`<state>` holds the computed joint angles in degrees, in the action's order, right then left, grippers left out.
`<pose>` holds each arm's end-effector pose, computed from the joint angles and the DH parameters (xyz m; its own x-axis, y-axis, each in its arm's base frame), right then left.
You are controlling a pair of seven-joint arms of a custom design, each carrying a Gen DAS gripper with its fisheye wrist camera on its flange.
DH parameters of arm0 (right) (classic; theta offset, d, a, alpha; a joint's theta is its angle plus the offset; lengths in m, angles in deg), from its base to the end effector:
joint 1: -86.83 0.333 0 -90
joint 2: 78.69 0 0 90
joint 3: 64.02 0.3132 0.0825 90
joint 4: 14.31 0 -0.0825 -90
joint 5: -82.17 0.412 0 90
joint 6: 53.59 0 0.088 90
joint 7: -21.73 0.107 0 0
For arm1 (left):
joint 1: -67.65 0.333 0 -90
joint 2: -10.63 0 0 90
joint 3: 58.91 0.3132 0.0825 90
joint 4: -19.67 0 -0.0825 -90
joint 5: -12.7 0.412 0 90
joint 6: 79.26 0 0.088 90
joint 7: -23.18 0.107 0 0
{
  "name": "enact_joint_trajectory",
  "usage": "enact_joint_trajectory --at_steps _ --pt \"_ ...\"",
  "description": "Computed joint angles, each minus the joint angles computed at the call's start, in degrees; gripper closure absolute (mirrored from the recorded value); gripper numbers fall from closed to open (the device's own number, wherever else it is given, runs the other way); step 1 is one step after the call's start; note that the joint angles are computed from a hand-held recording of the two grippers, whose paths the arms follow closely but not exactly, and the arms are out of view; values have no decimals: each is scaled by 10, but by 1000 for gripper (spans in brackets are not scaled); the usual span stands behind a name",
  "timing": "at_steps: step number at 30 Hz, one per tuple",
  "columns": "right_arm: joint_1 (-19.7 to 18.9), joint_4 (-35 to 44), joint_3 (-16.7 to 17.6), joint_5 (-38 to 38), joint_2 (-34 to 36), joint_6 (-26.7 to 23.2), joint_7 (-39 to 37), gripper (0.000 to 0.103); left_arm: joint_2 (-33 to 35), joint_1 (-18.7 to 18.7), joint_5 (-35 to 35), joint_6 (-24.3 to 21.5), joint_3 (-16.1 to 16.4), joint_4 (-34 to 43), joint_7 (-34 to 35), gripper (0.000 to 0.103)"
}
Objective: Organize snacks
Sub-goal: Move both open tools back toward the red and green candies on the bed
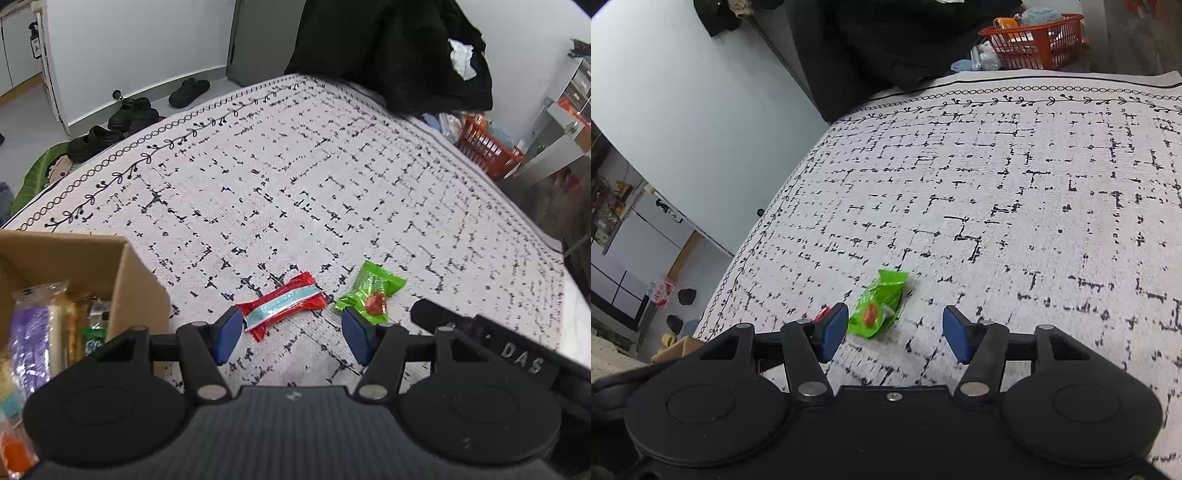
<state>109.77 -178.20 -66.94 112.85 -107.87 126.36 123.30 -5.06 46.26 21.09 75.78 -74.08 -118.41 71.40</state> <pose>0.3906 0.0957 0.3925 -0.1901 -0.8474 -0.4957 -0.7277 0.4605 -0.5083 0.4121 -0.3168 0.4575 -0.0895 -0.9760 0.1985 -0.8594 -0.0251 -0.5106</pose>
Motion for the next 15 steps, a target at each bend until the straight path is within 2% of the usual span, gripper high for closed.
enact_joint_trajectory --at_steps 9,15 --pt "79 31 -88 43 43 7 -62 46 74 18 53 -40 -10 53 -4 43" --pt "108 49 -112 83 60 3 -103 46 111 22 81 -45 -9 78 2 40"
